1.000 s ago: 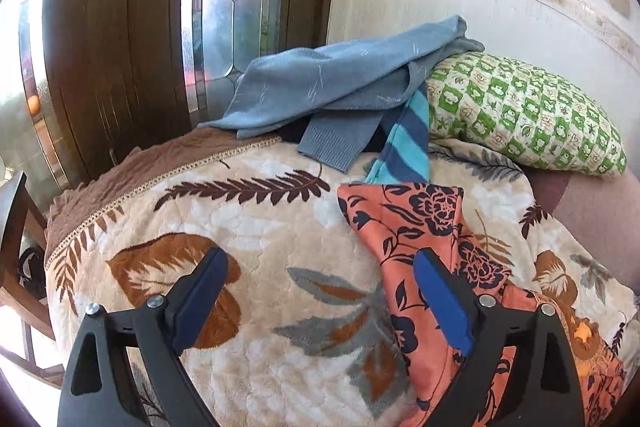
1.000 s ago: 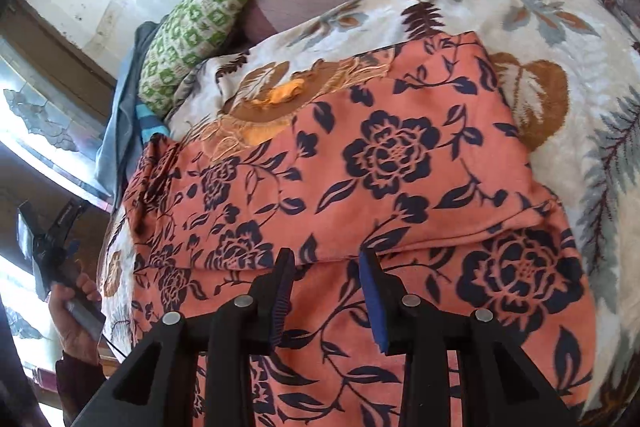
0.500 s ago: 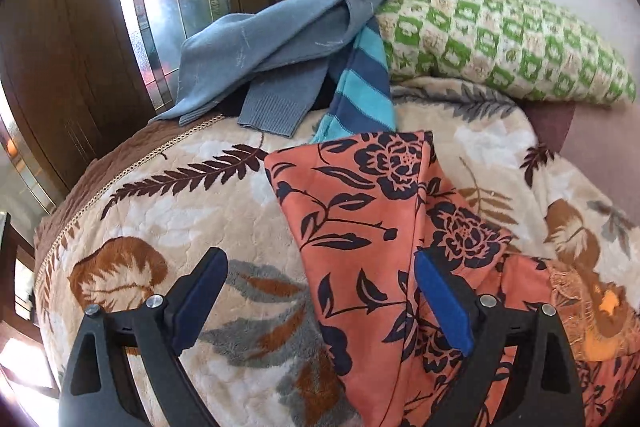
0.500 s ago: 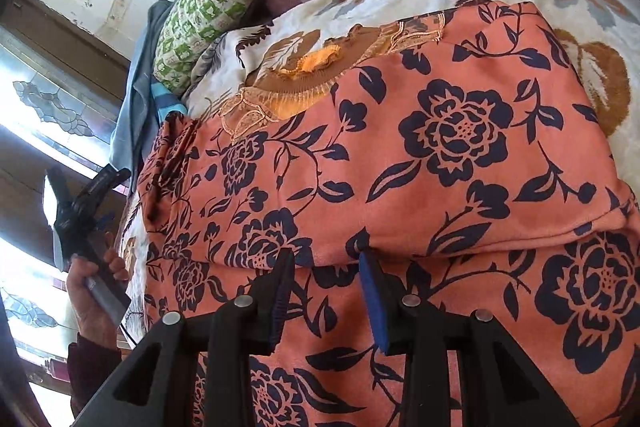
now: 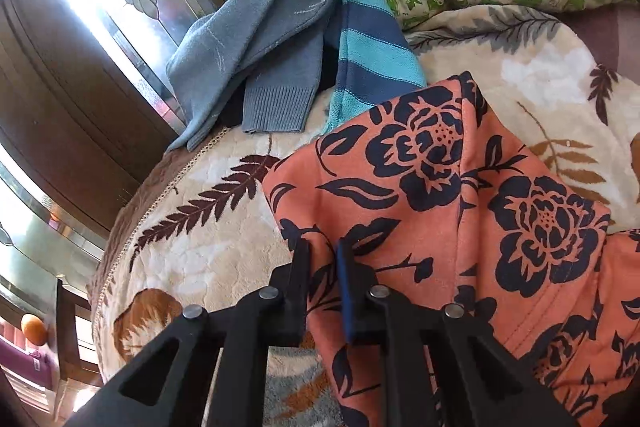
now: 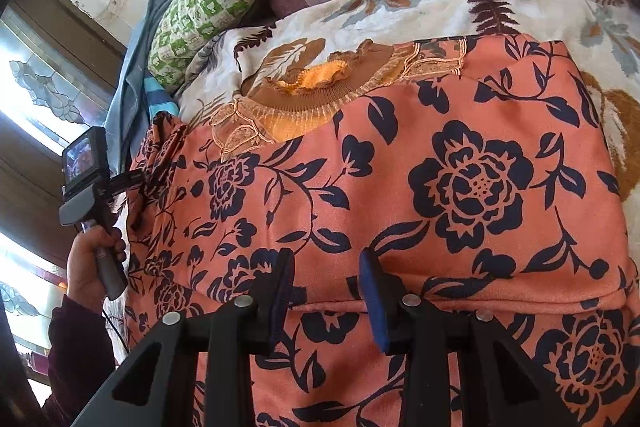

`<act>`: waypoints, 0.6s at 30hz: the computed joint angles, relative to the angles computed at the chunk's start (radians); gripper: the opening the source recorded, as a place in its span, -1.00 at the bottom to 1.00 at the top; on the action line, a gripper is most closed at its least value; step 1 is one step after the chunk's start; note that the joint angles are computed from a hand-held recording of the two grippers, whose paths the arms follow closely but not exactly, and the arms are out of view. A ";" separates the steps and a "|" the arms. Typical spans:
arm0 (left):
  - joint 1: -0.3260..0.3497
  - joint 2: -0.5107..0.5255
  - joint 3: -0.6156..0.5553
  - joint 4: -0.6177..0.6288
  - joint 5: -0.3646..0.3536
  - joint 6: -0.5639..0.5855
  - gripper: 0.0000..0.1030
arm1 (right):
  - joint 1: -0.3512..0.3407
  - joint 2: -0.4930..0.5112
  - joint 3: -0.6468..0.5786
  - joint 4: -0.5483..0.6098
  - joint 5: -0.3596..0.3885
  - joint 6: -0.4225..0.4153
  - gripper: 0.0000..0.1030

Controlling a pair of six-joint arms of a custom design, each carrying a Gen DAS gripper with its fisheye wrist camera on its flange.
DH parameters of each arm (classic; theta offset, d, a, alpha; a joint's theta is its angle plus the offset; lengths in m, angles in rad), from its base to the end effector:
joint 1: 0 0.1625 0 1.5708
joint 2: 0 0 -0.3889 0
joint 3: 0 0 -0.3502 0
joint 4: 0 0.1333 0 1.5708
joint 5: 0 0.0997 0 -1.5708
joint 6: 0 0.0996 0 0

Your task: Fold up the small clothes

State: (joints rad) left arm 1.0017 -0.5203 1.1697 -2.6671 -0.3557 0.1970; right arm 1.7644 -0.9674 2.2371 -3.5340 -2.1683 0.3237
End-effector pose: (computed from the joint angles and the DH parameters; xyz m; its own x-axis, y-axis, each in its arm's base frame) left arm -0.1977 -0.7297 0.1559 -0.4067 -0.0020 -0.9136 0.5767 0.7750 -0.2584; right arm 0.1631 -0.4305 0.1487 -0.8818 0.4238 0.2068 0.1398 0.6538 -0.7436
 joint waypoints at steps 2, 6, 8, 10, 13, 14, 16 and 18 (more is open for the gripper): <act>0.001 -0.037 0.023 0.014 -0.052 -0.039 -0.83 | 0.004 0.004 -0.001 -0.012 -0.005 0.004 -0.28; -0.022 -0.108 0.112 -0.120 -0.155 0.036 -0.90 | 0.018 0.013 0.003 -0.052 -0.013 0.002 -0.28; -0.029 -0.134 0.145 -0.128 -0.196 0.038 -0.90 | 0.027 0.021 0.000 -0.069 -0.019 0.003 -0.28; -0.020 -0.172 0.160 -0.009 -0.293 -0.048 -0.36 | 0.035 0.028 -0.002 -0.087 -0.017 0.000 -0.28; -0.025 -0.171 0.185 0.040 -0.265 -0.124 0.90 | 0.044 0.038 -0.005 -0.091 -0.018 0.001 -0.28; -0.035 -0.160 0.206 -0.028 -0.225 -0.090 0.90 | 0.046 0.039 -0.005 -0.088 -0.020 0.004 -0.28; -0.051 -0.114 0.214 -0.159 -0.152 0.045 0.90 | 0.048 0.042 -0.004 -0.083 -0.025 0.010 -0.28; -0.057 -0.044 0.189 -0.320 -0.073 0.235 0.90 | 0.044 0.042 -0.003 -0.079 -0.026 0.014 -0.28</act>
